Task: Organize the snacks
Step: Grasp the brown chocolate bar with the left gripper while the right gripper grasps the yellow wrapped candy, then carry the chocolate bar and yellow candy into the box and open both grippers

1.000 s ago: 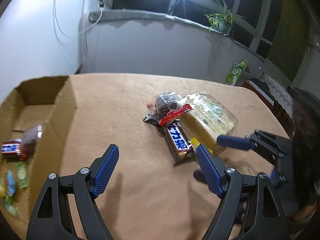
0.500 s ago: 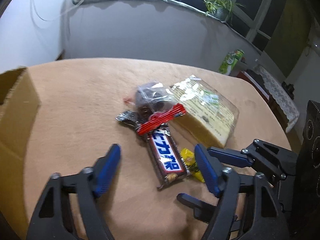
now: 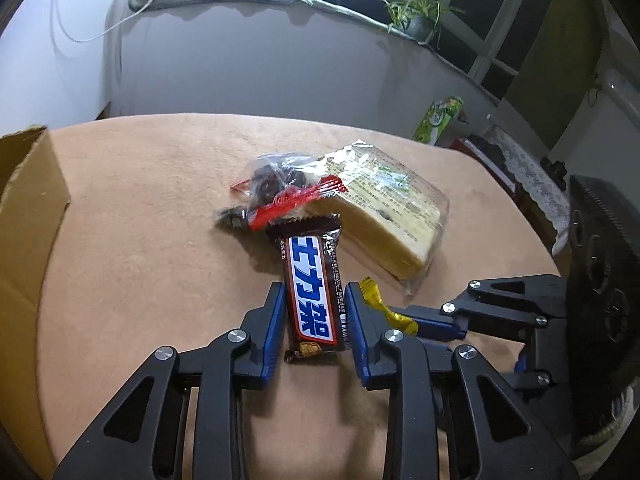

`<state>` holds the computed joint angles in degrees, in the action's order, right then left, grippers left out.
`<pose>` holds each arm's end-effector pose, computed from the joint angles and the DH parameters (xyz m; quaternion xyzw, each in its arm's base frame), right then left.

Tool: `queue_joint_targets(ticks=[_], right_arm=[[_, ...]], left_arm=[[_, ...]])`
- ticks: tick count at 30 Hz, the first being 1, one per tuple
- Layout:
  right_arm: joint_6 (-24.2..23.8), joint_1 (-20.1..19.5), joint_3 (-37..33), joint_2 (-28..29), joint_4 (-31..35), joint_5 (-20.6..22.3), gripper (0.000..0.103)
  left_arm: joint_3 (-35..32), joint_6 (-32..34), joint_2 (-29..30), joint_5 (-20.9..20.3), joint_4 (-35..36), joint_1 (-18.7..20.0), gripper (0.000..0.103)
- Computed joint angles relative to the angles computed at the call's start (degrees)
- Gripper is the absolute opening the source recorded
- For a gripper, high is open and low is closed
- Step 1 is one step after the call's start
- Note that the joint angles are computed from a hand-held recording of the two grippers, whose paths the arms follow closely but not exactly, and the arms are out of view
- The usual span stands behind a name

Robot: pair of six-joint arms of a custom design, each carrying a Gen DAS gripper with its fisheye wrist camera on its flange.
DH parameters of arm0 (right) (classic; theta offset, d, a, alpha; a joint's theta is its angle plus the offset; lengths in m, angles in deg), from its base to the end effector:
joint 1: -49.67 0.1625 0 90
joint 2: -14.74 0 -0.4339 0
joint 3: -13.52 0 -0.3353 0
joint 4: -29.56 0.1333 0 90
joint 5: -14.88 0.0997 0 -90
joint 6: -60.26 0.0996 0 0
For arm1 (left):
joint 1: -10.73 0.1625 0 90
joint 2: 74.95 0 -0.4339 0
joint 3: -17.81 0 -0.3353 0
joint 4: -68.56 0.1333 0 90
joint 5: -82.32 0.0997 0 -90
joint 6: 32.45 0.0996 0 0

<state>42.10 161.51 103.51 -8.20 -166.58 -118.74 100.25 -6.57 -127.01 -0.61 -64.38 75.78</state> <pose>0.3029 -0.5823 0.0298 0.1824 -0.8647 0.3217 0.3400 -0.1527 -0.6733 0.2603 0.4197 0.8990 -0.1087 0.0622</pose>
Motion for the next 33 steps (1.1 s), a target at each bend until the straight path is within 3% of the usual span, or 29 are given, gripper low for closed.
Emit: queue_joint_targets(ticks=[6, 15, 26, 33], right_arm=[[2.1, 1.1, 3.0, -0.8, -3.3, -0.8, 0.012], [2.5, 5.2, 5.9, -1.1, -9.7, -5.9, 0.012], [0.2, 10.1, 6.4, -0.8, -16.4, -10.3, 0.012], [-1.6, 12.5, 3.7, 0.4, -17.2, -12.6, 0.012]], left_arm=[[2.9, -0.8, -2.9, 0.4, -3.0, 0.3, 0.026], [8.3, -0.4, -7.5, 0.2, -6.4, -1.1, 0.026], [15.6, 3.8, -16.1, 1.6, -13.6, -4.3, 0.026], [18.4, 6.3, -20.5, 2.1, -17.1, -5.4, 0.026]])
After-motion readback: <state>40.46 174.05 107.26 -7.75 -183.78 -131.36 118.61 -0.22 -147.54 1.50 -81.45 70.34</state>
